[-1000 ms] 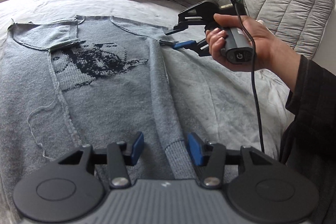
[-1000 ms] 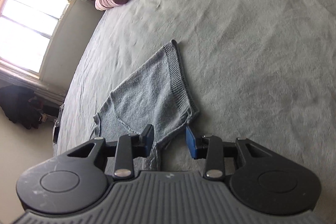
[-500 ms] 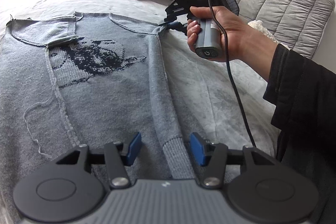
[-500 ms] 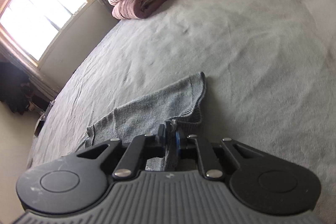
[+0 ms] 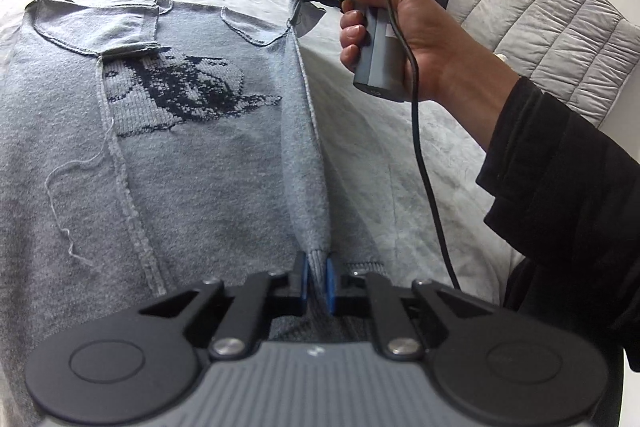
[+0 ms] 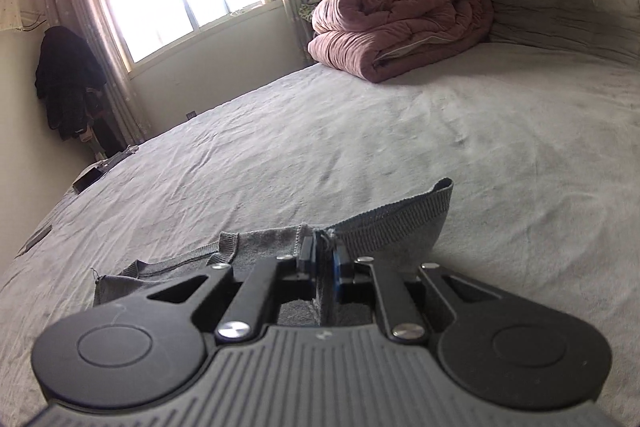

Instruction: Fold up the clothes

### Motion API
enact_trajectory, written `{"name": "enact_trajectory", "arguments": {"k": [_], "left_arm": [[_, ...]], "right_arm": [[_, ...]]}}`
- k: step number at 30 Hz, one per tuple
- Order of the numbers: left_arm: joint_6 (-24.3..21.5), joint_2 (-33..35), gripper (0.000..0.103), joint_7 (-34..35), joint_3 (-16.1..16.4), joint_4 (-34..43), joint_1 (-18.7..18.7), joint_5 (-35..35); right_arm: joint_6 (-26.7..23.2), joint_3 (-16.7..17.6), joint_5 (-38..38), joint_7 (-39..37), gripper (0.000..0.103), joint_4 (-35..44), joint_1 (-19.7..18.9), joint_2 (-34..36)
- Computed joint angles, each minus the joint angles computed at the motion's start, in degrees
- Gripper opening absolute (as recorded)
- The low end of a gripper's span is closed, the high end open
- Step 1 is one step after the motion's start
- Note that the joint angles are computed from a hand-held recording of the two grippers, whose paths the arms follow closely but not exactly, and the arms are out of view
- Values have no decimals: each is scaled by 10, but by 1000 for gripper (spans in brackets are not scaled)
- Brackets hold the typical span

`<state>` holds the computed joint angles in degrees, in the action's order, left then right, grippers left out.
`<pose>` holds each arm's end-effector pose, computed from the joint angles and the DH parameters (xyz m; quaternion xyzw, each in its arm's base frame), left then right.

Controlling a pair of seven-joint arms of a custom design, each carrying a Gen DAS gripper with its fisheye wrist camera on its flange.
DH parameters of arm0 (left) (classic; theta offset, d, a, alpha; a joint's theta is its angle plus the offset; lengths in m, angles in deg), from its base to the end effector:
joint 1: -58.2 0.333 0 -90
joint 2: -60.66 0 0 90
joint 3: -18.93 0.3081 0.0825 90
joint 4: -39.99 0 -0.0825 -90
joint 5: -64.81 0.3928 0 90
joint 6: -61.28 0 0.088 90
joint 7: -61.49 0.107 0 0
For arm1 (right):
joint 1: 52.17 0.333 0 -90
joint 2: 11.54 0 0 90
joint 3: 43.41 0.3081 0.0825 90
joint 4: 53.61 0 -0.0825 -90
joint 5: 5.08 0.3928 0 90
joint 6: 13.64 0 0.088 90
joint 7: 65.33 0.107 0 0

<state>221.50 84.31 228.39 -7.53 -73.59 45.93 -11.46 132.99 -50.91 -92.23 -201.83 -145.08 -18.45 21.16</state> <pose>0.5226 -0.3456 0.2786 0.3726 -0.8289 0.4137 0.0553 0.6344 0.3443 0.3204 -0.3927 0.7552 -0.3427 0.3975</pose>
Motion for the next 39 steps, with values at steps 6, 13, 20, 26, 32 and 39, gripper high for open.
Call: {"name": "enact_trajectory", "arguments": {"k": [6, 13, 20, 26, 32, 39], "left_arm": [[-30, 8, 14, -73, 9, 2, 5, 45], [-34, 11, 49, -37, -6, 6, 17, 14], [2, 10, 5, -80, -3, 2, 6, 26], [-16, -22, 5, -70, -9, -28, 15, -21], [-28, -37, 5, -59, 21, -43, -3, -42], [-15, -37, 5, -69, 29, -46, -13, -31]], "right_arm": [[46, 3, -9, -63, 11, 53, -2, 28], [86, -7, 68, -208, 11, 141, 9, 90], [91, -28, 142, -310, 11, 212, 27, 143], [105, -63, 190, -321, 11, 249, 45, 171], [110, -57, 265, -456, 11, 360, 43, 248], [84, -18, 376, -663, 4, 496, 29, 340]]}}
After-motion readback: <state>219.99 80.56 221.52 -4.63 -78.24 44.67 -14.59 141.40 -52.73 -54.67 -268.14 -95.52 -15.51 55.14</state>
